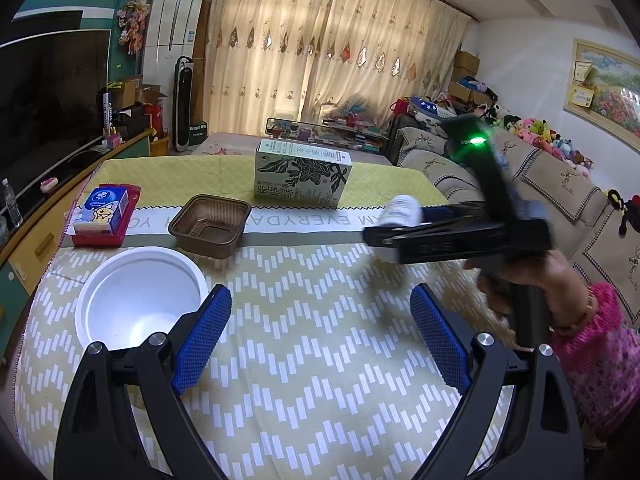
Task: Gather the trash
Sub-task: 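Carry the pill bottle over the bin and open the right gripper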
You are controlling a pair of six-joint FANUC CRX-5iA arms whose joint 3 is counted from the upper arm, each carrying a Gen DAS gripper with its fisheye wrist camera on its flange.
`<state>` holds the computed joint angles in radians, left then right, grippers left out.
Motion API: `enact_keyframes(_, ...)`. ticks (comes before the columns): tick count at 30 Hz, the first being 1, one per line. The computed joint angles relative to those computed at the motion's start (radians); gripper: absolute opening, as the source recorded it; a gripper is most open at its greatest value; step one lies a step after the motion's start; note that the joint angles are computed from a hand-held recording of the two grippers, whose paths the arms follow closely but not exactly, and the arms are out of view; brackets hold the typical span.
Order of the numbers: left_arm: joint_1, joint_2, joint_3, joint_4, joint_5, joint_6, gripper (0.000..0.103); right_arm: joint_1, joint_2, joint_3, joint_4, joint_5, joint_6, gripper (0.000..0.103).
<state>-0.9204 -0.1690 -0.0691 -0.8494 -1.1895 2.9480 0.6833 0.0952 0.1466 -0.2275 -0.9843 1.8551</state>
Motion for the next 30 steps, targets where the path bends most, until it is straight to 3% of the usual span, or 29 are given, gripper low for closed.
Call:
enact_keyframes(9, 0.007, 0.016, 0.008, 0.009, -0.001, -0.018, 0.090, -0.155, -0.179, -0.103, -0.128, -0.007, 0.010, 0.088)
enact_keyframes(21, 0.019, 0.042, 0.021, 0.026, -0.004, -0.055, 0.090, -0.415, -0.264, -0.282, 0.032, 0.108, -0.283, 0.088)
enact_keyframes(30, 0.030, 0.039, 0.016, 0.040, 0.003, -0.060, 0.090, -0.489, -0.232, -0.360, 0.217, 0.196, -0.476, 0.088)
